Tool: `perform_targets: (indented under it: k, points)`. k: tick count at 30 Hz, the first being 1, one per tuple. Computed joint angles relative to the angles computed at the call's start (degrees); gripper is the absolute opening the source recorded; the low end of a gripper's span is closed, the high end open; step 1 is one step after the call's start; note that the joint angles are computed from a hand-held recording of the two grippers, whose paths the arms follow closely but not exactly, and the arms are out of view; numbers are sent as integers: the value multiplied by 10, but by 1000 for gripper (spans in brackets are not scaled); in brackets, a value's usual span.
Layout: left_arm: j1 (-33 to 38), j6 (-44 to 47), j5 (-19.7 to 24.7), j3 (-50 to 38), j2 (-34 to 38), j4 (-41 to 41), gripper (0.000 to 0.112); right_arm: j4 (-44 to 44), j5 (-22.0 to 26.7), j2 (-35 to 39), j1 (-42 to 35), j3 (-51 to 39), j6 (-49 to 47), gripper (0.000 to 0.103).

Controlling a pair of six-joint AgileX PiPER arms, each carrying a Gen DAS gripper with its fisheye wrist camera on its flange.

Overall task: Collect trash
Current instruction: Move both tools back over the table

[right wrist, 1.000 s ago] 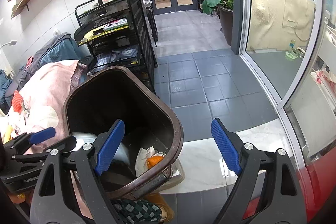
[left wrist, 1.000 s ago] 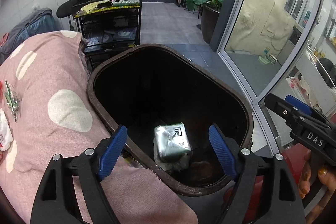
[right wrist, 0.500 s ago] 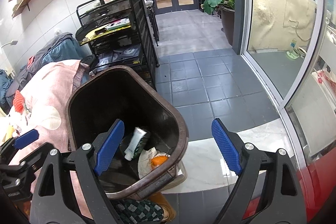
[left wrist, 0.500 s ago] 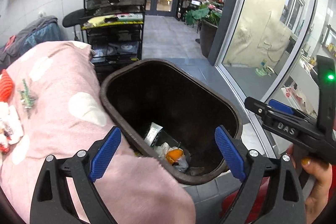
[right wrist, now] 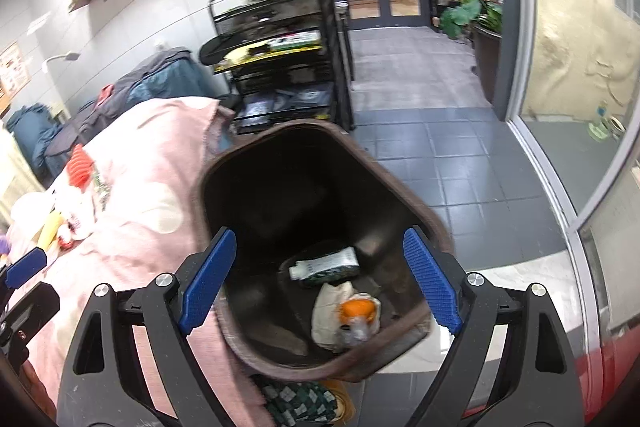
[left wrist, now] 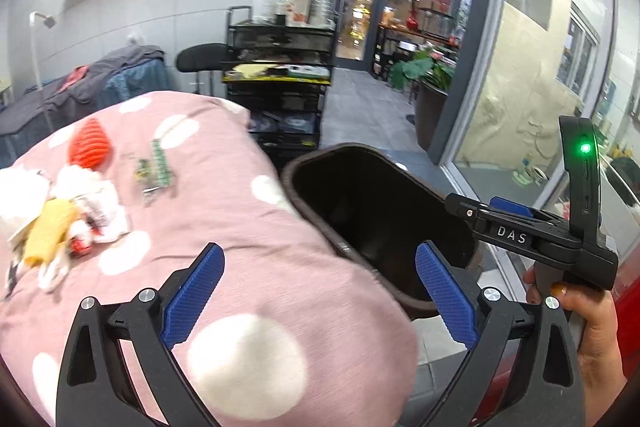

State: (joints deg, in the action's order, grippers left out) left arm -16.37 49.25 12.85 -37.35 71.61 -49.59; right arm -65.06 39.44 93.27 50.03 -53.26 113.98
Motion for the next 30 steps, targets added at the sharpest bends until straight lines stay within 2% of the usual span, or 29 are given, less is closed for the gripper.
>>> perform_targets:
  k: [4, 9, 17, 21, 25, 30]
  points:
    - [50, 47, 5, 23, -31, -38, 95, 7, -4, 25, 17, -41, -28, 85]
    - [139, 113, 34, 51, -71, -77, 96, 12, -6, 57, 40, -90, -60, 85]
    - [340, 255, 132, 60, -79, -159, 96, 65, -24, 116, 62, -195, -158, 85]
    - [438, 316, 172, 60, -59, -186, 96, 104, -37, 151, 71, -256, -221, 85]
    - [514, 350, 206, 37, -10, -191, 96, 162, -44, 192, 74, -332, -312, 85]
    - [559, 386, 204, -8, 47, -196, 96, 243, -47, 242, 69, -436, -433, 85]
